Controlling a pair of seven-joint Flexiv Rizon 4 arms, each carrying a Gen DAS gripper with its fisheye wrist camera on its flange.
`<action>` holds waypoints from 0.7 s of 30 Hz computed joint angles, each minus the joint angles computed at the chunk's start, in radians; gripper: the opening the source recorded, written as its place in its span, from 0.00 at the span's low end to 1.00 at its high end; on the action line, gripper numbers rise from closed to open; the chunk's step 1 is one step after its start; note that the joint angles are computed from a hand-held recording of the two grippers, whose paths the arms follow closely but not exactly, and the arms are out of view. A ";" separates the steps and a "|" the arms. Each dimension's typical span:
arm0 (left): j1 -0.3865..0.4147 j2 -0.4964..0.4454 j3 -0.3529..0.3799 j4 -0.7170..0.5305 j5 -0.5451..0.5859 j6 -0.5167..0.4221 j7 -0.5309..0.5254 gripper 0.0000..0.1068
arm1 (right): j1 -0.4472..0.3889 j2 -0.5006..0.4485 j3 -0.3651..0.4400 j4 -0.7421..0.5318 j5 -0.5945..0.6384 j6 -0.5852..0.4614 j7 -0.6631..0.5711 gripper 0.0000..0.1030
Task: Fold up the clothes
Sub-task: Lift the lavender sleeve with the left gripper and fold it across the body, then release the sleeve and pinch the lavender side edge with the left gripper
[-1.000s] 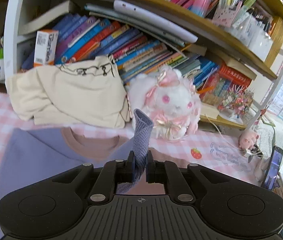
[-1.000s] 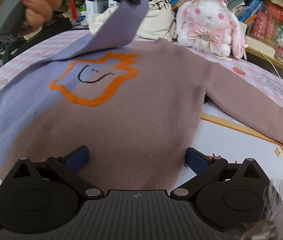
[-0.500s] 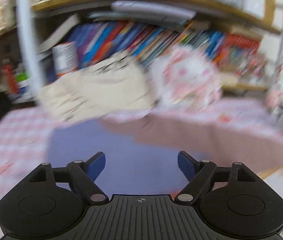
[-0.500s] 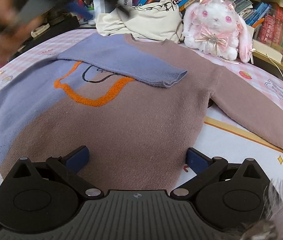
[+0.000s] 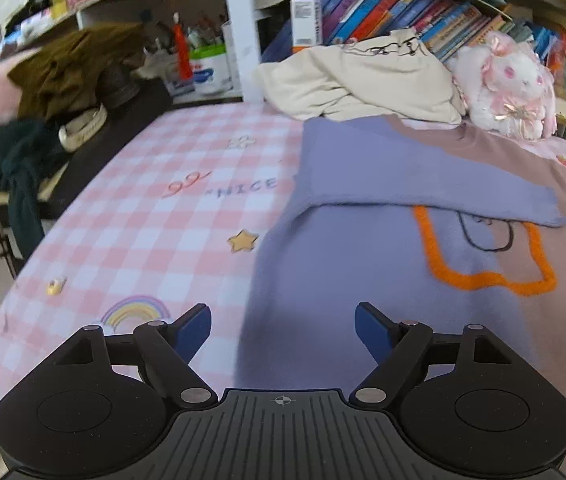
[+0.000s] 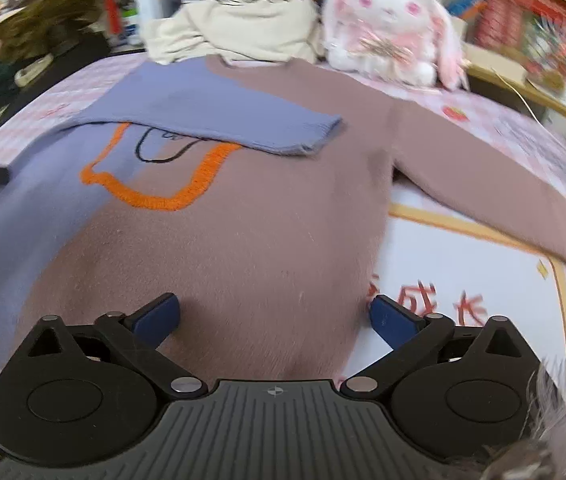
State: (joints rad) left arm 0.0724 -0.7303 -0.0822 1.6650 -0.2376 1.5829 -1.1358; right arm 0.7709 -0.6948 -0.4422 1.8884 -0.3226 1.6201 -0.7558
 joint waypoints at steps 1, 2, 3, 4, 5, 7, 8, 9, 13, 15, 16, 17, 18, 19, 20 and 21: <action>0.028 -0.001 -0.028 0.004 -0.002 -0.002 0.013 0.74 | 0.034 0.005 -0.032 0.012 0.007 -0.010 0.020 0.89; 0.050 -0.004 -0.053 0.004 -0.003 -0.007 0.028 0.73 | 0.075 0.010 -0.072 0.028 0.011 -0.016 0.043 0.83; 0.072 -0.008 -0.077 0.003 -0.006 -0.013 0.044 0.69 | 0.110 0.013 -0.105 0.042 0.014 -0.022 0.064 0.80; 0.090 -0.012 -0.096 0.000 -0.011 -0.021 0.058 0.66 | 0.146 0.014 -0.141 0.055 0.015 -0.029 0.087 0.75; 0.094 -0.018 -0.098 -0.011 -0.020 -0.041 0.062 0.61 | 0.184 0.014 -0.178 0.068 0.017 -0.039 0.113 0.72; 0.101 -0.023 -0.098 -0.024 -0.049 -0.082 0.056 0.60 | 0.246 0.017 -0.237 0.090 0.017 -0.071 0.170 0.59; 0.116 -0.026 -0.115 -0.023 -0.069 -0.087 0.054 0.60 | 0.270 0.020 -0.259 0.099 0.014 -0.086 0.201 0.56; 0.141 -0.030 -0.147 -0.019 -0.091 -0.087 0.058 0.60 | 0.290 0.023 -0.277 0.109 0.012 -0.099 0.235 0.54; 0.195 -0.038 -0.214 -0.006 -0.121 -0.084 0.113 0.50 | 0.346 0.036 -0.318 0.140 0.009 -0.137 0.364 0.46; 0.202 -0.038 -0.222 0.000 -0.120 -0.081 0.143 0.45 | 0.367 0.035 -0.335 0.151 0.006 -0.139 0.424 0.43; 0.208 -0.037 -0.230 0.004 -0.121 -0.079 0.158 0.44 | 0.380 0.032 -0.347 0.154 0.002 -0.140 0.453 0.41; 0.228 -0.037 -0.259 0.013 -0.131 -0.079 0.174 0.42 | 0.390 0.027 -0.357 0.154 -0.006 -0.147 0.478 0.41; 0.256 -0.036 -0.296 0.022 -0.143 -0.084 0.194 0.35 | 0.398 0.023 -0.366 0.152 -0.014 -0.155 0.501 0.41; 0.280 -0.036 -0.328 0.031 -0.156 -0.090 0.213 0.31 | 0.406 0.019 -0.374 0.150 -0.022 -0.164 0.525 0.41; 0.290 -0.034 -0.341 0.036 -0.167 -0.096 0.225 0.18 | 0.409 0.017 -0.376 0.146 -0.031 -0.172 0.544 0.41; 0.296 -0.033 -0.348 0.039 -0.177 -0.101 0.234 0.06 | 0.410 0.016 -0.376 0.141 -0.038 -0.179 0.564 0.41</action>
State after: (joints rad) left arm 0.3682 -0.7637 -0.4303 1.7041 -0.4149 1.4817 -0.9016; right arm 1.1811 -0.6791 -0.8181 2.0292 -0.3609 1.4416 -0.1920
